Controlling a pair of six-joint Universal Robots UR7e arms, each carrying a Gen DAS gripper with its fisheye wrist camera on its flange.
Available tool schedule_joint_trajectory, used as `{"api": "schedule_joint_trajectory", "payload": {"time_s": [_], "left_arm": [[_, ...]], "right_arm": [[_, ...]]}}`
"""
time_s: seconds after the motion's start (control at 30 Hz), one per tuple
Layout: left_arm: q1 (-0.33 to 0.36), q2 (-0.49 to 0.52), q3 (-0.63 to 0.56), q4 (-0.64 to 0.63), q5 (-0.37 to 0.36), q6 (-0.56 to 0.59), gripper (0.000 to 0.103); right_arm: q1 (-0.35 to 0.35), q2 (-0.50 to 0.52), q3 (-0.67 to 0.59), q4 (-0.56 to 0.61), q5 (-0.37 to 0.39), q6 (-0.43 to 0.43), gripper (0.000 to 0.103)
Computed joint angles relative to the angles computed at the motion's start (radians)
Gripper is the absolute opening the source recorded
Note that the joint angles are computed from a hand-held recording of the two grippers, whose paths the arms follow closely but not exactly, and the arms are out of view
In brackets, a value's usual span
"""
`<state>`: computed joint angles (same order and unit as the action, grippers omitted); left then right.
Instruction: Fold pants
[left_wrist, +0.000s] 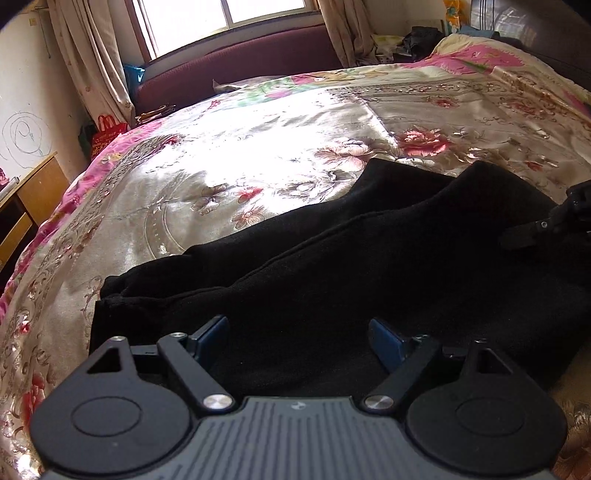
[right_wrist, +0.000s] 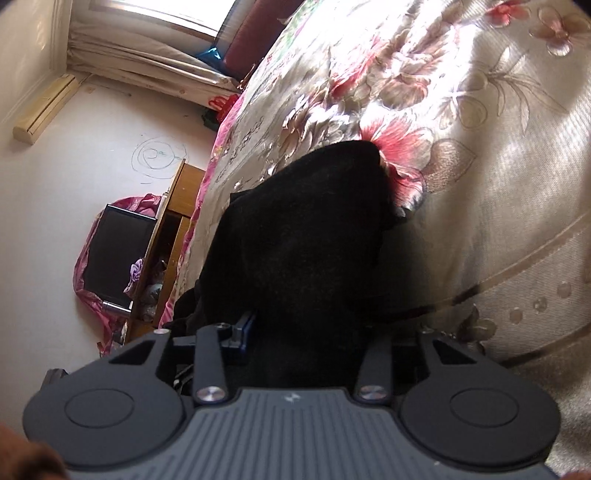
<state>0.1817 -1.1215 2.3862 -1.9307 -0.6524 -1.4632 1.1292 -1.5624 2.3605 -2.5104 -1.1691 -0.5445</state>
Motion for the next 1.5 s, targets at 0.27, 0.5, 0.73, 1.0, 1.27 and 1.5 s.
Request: {"api": "schedule_joint_trajectory", "payload": {"time_s": [0.27, 0.5, 0.73, 1.0, 1.27, 1.5], "left_arm": [[-0.018, 0.105, -0.022, -0.277, -0.031, 0.199, 0.096], [-0.026, 0.322, -0.076, -0.794, -0.117, 0.529, 0.096], [-0.030, 0.426, -0.122, -1.037, -0.171, 0.718, 0.097], [-0.021, 0.360, -0.020, -1.106, -0.139, 0.655, 0.096], [-0.057, 0.217, 0.077, -1.016, -0.110, 0.562, 0.097], [-0.139, 0.149, 0.155, -0.943, -0.116, 0.464, 0.097]], "right_arm": [[-0.137, -0.202, 0.007, 0.189, 0.100, 0.034, 0.015], [-0.277, -0.418, -0.024, 0.241, 0.074, 0.031, 0.015], [-0.203, -0.562, -0.053, 0.214, -0.084, 0.081, 0.015], [0.143, -0.468, -0.027, -0.002, -0.377, 0.280, 0.016], [0.482, -0.187, -0.002, -0.205, -0.638, 0.363, 0.017], [0.549, 0.044, 0.025, -0.353, -0.740, 0.465, 0.024]]}}
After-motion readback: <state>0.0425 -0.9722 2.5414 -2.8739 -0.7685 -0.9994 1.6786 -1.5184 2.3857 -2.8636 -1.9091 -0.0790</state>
